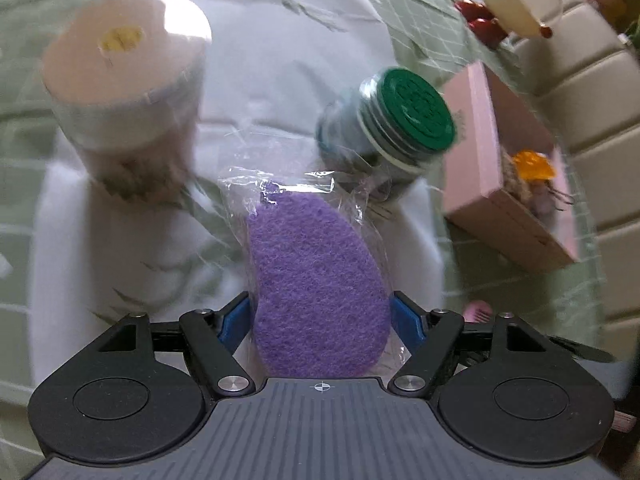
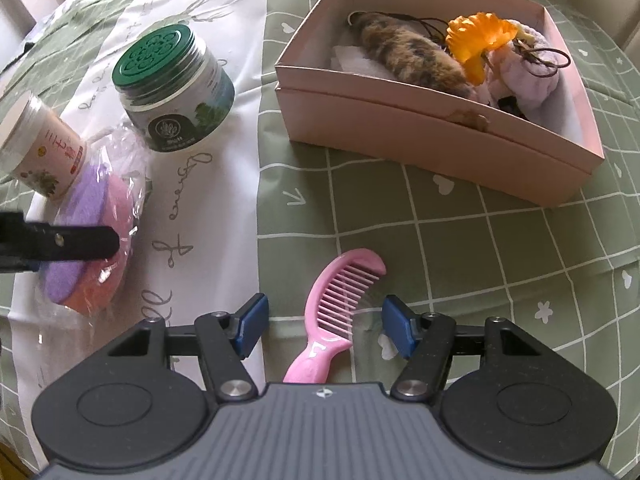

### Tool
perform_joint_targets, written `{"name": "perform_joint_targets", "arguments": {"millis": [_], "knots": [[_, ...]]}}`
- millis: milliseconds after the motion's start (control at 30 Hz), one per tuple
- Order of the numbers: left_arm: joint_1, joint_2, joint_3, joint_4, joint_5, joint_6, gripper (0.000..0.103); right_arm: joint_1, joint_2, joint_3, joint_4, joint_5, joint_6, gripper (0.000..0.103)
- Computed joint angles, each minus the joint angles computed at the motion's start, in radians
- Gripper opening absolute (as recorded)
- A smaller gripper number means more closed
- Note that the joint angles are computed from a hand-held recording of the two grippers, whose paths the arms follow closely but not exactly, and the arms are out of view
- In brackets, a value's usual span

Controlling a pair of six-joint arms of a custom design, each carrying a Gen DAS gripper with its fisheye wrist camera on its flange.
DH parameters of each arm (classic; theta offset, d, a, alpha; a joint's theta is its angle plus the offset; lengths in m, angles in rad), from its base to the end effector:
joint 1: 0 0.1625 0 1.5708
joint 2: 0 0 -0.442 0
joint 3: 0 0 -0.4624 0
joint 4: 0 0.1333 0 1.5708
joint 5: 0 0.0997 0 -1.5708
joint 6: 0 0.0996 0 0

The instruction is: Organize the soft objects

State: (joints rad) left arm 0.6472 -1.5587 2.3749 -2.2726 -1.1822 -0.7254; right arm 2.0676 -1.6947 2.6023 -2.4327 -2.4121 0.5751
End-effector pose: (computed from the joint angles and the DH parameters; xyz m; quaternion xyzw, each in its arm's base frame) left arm -0.2245 -0.3840 0.1646 0.1079 0.9737 -0.1034 0.1721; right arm 0.2076 -0.2590 0.1659 -0.0264 -0.9122 0.1905 0.3617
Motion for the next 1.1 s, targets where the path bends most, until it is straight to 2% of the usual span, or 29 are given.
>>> {"name": "perform_joint_targets", "arguments": {"millis": [167,300,500,600,667,700,933,1100], "knots": [[-0.035,0.048,-0.014,0.056,0.109,0.024,0.078,-0.002,0.011,0.003,-0.011,-0.004,-0.030,0.066],[-0.028,0.065,-0.014,0.057,0.118,0.025,0.079,-0.003,0.022,-0.002,-0.007,0.000,-0.044,0.070],[-0.027,0.077,-0.012,0.042,0.127,0.032,0.082,-0.010,0.002,0.009,-0.056,0.006,-0.061,0.069],[-0.028,0.089,-0.014,0.032,0.134,0.030,0.084,-0.007,0.009,0.014,-0.077,-0.012,-0.092,0.053],[-0.030,0.092,-0.013,0.028,0.141,0.035,0.084,-0.006,0.011,0.015,-0.092,-0.015,-0.119,0.033],[-0.032,0.094,-0.011,0.024,0.146,0.038,0.084,-0.008,0.008,0.015,-0.096,-0.006,-0.131,0.029],[-0.047,0.066,-0.001,0.014,0.136,0.051,0.076,0.020,0.010,0.013,-0.093,-0.007,-0.143,0.028],[-0.120,0.008,-0.004,0.102,0.083,0.096,0.075,0.070,-0.085,0.006,0.024,0.017,-0.095,0.028]]}}
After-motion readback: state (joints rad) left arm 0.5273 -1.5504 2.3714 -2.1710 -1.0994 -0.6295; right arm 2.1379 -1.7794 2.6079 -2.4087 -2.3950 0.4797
